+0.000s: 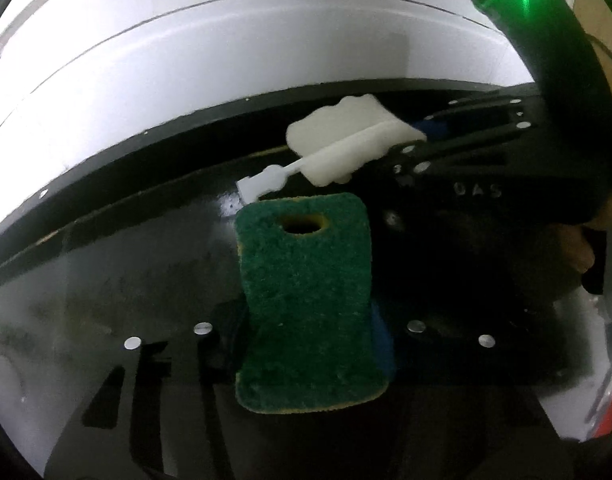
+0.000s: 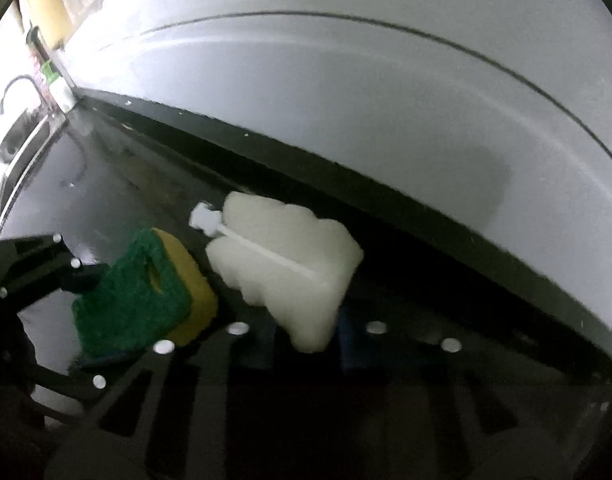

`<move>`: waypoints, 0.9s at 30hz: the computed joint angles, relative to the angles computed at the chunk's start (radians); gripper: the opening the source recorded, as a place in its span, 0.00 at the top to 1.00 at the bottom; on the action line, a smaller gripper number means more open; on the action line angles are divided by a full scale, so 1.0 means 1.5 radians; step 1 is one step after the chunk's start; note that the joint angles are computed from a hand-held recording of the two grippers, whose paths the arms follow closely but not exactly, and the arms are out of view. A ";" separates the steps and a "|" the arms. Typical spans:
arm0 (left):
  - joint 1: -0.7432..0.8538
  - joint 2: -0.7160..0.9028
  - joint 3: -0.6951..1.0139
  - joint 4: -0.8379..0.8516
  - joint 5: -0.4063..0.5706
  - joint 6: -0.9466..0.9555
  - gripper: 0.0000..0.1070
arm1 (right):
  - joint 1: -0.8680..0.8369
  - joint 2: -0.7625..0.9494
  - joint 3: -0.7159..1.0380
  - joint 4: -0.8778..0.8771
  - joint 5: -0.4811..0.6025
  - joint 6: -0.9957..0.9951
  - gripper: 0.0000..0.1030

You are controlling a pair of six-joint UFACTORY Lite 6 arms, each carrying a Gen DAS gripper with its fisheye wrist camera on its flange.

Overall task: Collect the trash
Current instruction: 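Grasp the green-yellow sponge with the left tool while the right grasps the white foam piece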

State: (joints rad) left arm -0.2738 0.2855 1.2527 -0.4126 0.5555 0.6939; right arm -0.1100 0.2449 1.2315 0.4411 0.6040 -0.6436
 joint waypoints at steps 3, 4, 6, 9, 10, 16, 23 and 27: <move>0.010 -0.072 -0.042 0.009 0.021 -0.007 0.56 | -0.007 -0.072 -0.040 -0.019 0.014 0.047 0.82; 0.012 -0.097 -0.057 0.012 0.027 -0.013 0.56 | -0.013 -0.097 -0.054 -0.015 0.023 0.052 0.82; 0.019 -0.144 -0.082 0.024 0.045 -0.025 0.56 | -0.019 -0.157 -0.083 -0.030 0.044 0.084 0.82; 0.032 -0.235 -0.125 0.040 0.081 -0.051 0.56 | -0.032 -0.270 -0.144 -0.040 0.079 0.110 0.82; 0.040 -0.275 -0.143 0.045 0.099 -0.060 0.56 | -0.034 -0.309 -0.163 -0.046 0.091 0.122 0.82; 0.068 -0.464 -0.233 0.079 0.178 -0.107 0.56 | -0.064 -0.559 -0.269 -0.057 0.221 0.170 0.82; 0.147 -0.687 -0.340 0.076 0.304 -0.086 0.56 | -0.018 -0.787 -0.333 -0.106 0.364 0.289 0.82; 0.211 -0.747 -0.361 0.056 0.358 -0.040 0.56 | 0.000 -0.867 -0.352 -0.126 0.425 0.328 0.82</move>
State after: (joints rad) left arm 0.0428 -0.8354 0.7114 -0.3283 1.0921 0.6342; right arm -0.1094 -1.0562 0.7042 0.2516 1.2421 -0.1519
